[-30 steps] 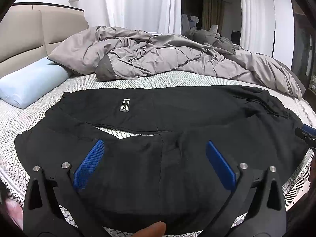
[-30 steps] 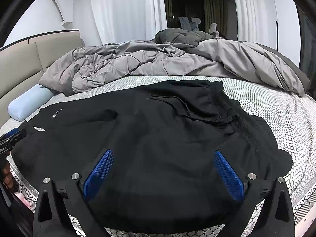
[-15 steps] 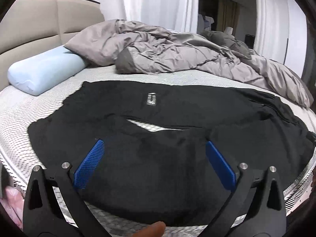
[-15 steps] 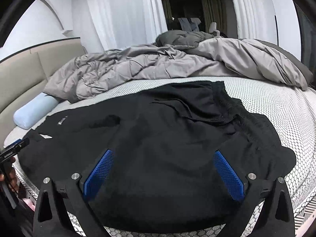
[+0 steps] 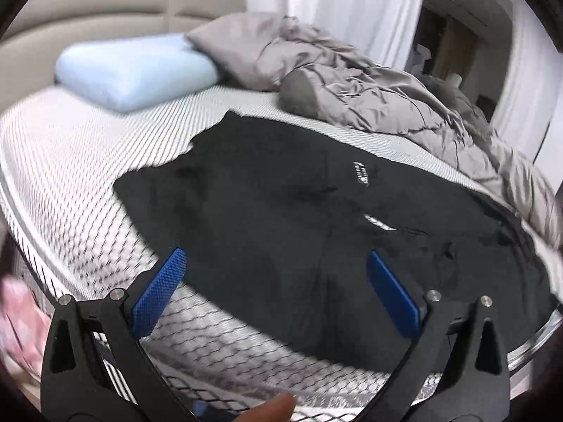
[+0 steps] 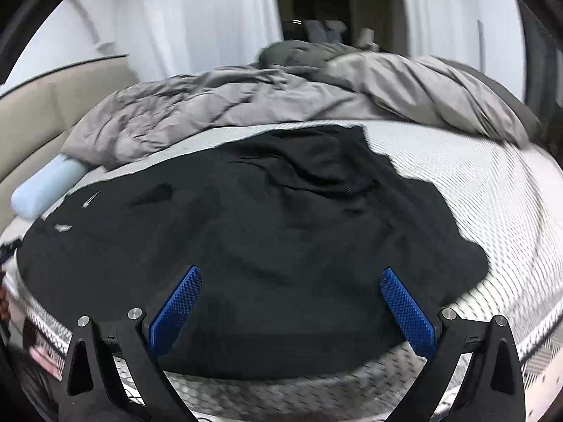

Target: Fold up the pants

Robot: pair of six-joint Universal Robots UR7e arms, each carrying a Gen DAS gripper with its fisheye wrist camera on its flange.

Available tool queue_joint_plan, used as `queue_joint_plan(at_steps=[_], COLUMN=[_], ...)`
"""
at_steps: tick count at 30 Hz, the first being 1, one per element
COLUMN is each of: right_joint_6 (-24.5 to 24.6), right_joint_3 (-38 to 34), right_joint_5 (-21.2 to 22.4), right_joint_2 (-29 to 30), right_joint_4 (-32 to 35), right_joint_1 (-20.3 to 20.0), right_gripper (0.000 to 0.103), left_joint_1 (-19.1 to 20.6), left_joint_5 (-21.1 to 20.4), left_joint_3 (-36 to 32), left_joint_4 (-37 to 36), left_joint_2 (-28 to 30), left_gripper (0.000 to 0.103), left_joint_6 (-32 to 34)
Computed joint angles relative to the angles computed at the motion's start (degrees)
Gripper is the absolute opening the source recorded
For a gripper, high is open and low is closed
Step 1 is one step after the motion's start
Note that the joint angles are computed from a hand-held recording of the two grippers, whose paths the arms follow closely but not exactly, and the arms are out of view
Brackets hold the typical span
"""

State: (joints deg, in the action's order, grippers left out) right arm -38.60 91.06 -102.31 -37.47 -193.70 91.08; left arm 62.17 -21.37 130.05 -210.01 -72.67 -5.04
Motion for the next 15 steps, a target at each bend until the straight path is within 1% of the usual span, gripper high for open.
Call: queue_joint_plan(at_steps=[1,2,4,6,7,8,9,10,13,15], right_joint_6=[0.8,2.3,4.5,6.0,6.5,6.7,6.6,6.5,7.2,7.9], right_joint_3=[0.2,0.7,1.3,1.7,1.6,1.4,1.3,1.3,2.1,2.7], right_joint_5=[0.7,2.5,4.7,6.7,6.7,6.0,5.4,5.4,7.0,8.4], right_joint_2=[-0.6,-1.6,-2.8,-3.7,-3.8,-3.7,-3.4,-3.5,-4.2,-4.8], right_joint_4=[0.8,2.0,2.3,3.3,3.6,3.3,2.7,2.6,1.6,1.4], right_joint_1=[-0.5,-1.3,-2.3,-3.1,-3.3,-3.3,-3.2,-3.2,-3.6,-4.1], right_gripper=[0.103,0.103,0.103,0.103,0.103,0.103,0.103,0.103,0.103,0.103], left_joint_1=[0.6,1.1,2.5,4.7,6.3,7.4,8.8,9.6,13.6,16.0], left_joint_5=[-0.9,-2.0,-4.2,-5.2,-6.4,-8.0,-10.2,-11.2,-15.5,-17.4], left_joint_3=[0.9,1.9,2.9,2.0,1.5,0.8,0.2,-0.4,-4.6,-8.1], left_joint_4=[0.8,1.5,1.9,8.8,12.9,14.7,14.8,14.2,15.2,16.5], left_joint_2=[-1.2,-2.7,-4.6,-6.2,-7.3,-7.7,-8.0,-7.8,-7.2,-6.0], left_gripper=[0.102,0.102,0.1,0.088,0.079,0.078,0.078,0.078,0.078,0.07], left_joint_6=[-1.7,-3.6,-5.3,-9.1,-12.1,-13.4,-13.7,-13.7,-14.3,-15.1])
